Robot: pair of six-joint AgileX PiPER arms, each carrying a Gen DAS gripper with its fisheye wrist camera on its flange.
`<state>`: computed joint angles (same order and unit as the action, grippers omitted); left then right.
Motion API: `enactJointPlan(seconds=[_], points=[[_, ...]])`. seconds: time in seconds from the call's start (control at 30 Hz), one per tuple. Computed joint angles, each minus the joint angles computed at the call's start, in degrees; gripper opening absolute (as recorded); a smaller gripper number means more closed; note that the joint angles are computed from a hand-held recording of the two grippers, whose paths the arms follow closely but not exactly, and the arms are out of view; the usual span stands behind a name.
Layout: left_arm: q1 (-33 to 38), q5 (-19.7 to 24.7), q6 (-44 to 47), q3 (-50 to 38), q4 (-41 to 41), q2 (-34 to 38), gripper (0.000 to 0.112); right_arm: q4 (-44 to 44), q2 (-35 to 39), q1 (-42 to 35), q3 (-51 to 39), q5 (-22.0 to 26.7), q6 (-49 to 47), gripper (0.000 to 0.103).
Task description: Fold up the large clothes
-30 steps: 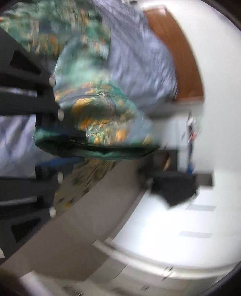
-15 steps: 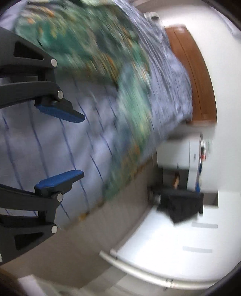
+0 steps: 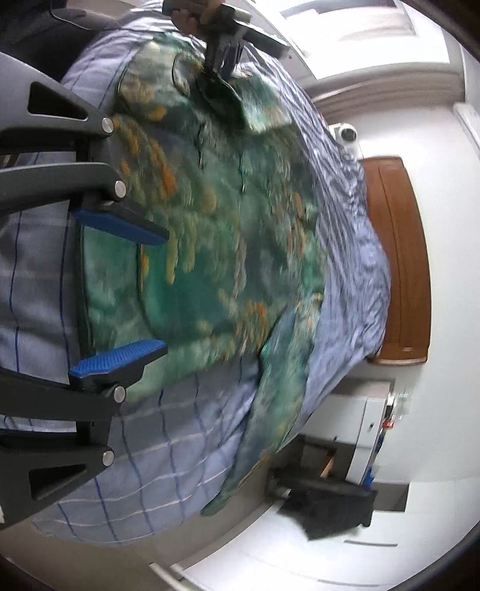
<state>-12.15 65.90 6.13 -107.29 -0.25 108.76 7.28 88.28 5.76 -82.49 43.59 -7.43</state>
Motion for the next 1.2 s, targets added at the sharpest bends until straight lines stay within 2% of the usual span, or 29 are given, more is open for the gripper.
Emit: enactJointPlan(seconds=[0.13,0.33,0.53,0.57,0.67,0.73,0.8,0.83,0.93,1.0,1.13,1.2], points=[[1.4,-4.1,-3.9,3.4,2.6,-7.5,0.011,0.5,-0.2,1.5,-1.4,0.5,0.0,0.055],[8.4,-4.0,-8.1,2.0,4.8,-15.2,0.011,0.5,-1.4,1.7,-1.0,0.2,-0.5,0.055],[21.3,-3.1,-12.7,1.1,8.6,-19.4,0.013,1.7,-1.6,2.1,-0.5,-0.2,-0.5,0.055],[24.7,-3.0,-14.1,1.6,9.1,-20.0,0.014,1.7,-1.6,2.3,-0.4,-0.4,-0.6,0.055],[29.4,-4.4,-18.7,5.7,13.4,-21.9,0.019,2.6,-1.7,2.3,0.2,-0.7,-1.3,0.055],[31.7,-6.0,-22.3,10.9,16.7,-24.6,0.052,2.5,-1.8,2.5,0.5,-0.9,-0.8,0.055],[33.8,-9.0,-25.6,18.5,17.6,-29.1,0.063,2.6,-1.6,1.9,0.5,-0.9,-0.6,0.055],[34.5,-9.4,-25.3,20.2,16.8,-30.2,0.064,2.4,-1.5,1.7,0.5,-1.0,-0.2,0.055],[32.1,-10.4,-26.4,28.0,15.3,-33.8,0.066,1.7,-0.8,0.1,-0.3,-0.5,0.8,0.055],[30.1,-11.3,-24.9,33.0,10.9,-36.1,0.071,1.3,0.0,-1.8,-1.2,0.0,0.8,0.055],[23.7,-14.3,-19.4,40.1,-1.2,-35.5,0.08,4.0,3.1,-7.7,-4.0,1.7,-3.3,0.074],[19.4,-15.8,-19.1,41.4,-3.8,-33.5,0.083,5.3,6.1,-10.8,-7.2,4.5,-4.7,0.075]])
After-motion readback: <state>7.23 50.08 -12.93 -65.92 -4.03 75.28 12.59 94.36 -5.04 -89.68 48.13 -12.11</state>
